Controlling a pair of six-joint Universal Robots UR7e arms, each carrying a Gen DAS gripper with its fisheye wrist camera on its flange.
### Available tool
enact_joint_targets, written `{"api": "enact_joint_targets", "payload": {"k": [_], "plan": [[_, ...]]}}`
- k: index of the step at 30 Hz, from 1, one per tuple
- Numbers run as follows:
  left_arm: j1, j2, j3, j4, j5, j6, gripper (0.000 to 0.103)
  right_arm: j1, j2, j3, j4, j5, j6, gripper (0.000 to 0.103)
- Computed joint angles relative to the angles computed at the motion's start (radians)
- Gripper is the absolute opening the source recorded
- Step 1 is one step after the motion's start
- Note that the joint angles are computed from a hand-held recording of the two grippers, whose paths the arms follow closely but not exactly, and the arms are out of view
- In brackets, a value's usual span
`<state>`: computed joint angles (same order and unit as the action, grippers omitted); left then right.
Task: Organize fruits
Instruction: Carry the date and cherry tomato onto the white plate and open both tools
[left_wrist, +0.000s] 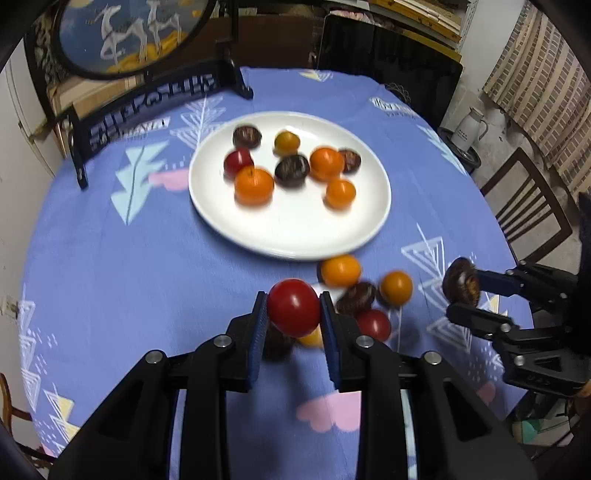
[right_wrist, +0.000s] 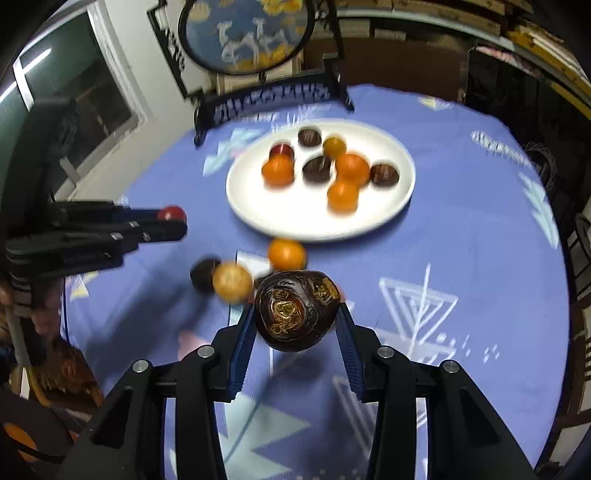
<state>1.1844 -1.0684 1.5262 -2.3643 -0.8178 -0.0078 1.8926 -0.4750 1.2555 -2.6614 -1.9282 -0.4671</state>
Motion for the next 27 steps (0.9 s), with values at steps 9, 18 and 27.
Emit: {"api": "enact_joint_targets", "payload": {"k": [9, 18, 27], "plan": [[-0.022, 0.068, -0.128, -0.043, 0.03, 0.055, 0.027, 0.02, 0.055, -0.154, -0.013, 0.067, 0.007, 0.044], [-0.013, 0.132, -0.215, -0.008, 0.052, 0.041, 0.027, 0.019, 0.111, -0.274, 0.027, 0.091, 0.01, 0.044], [0.009, 0.19, -0.294, 0.036, 0.053, 0.041, 0.027, 0.008, 0.176, -0.396, 0.104, 0.092, 0.024, 0.044]]}}
